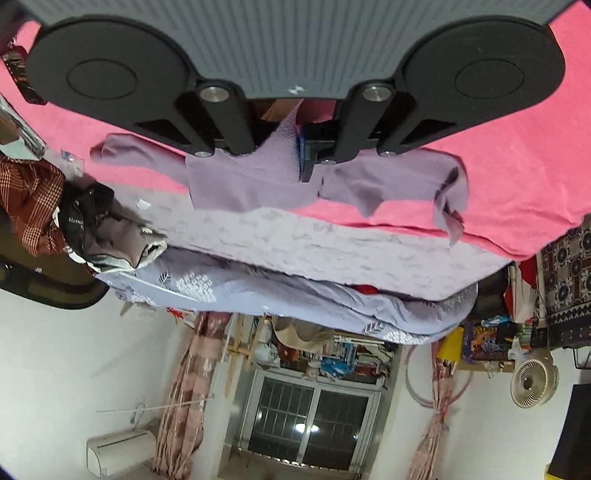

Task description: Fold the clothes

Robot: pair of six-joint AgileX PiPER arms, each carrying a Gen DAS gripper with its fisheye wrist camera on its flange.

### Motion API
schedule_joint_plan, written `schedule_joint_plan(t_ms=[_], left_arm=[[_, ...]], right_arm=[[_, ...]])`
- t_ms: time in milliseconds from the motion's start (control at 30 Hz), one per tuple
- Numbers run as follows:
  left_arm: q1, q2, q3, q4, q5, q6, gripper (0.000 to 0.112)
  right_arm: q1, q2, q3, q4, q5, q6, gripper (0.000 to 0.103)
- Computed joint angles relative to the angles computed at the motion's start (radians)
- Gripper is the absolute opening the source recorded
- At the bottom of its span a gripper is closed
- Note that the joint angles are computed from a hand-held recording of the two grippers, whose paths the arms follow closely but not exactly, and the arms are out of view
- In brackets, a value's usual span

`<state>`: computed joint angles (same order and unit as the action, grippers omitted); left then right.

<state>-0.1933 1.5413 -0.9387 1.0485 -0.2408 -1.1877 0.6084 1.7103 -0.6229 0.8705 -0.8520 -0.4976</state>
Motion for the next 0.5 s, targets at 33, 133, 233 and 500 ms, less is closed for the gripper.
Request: schedule_joint_plan(t_ms=[33,133,233,500], left_arm=[[0.002,-0.006,-0.004,0.027,0.003,-0.028,0.002],[0.010,-0.024,0.004,0.043,0.003,-0.038,0.002],[0.021,-0.043,0.018,0.069,-0.022,-0.089,0.002],[-0.001,-0.052,0.036,-0.115,0.011,0.142,0.002]], right_arm=[[-0.003,0.015,-0.021,0.017,0.001,-0.023,0.103],[-0.027,0.040,-0.053,0.053,-0.026,-0.009,0.103],[-0.078,0.086,-0.125,0.138,-0.026,-0.059,0.103],[-0.305,0.260,-0.480,0.610,0.406,-0.614,0.103]])
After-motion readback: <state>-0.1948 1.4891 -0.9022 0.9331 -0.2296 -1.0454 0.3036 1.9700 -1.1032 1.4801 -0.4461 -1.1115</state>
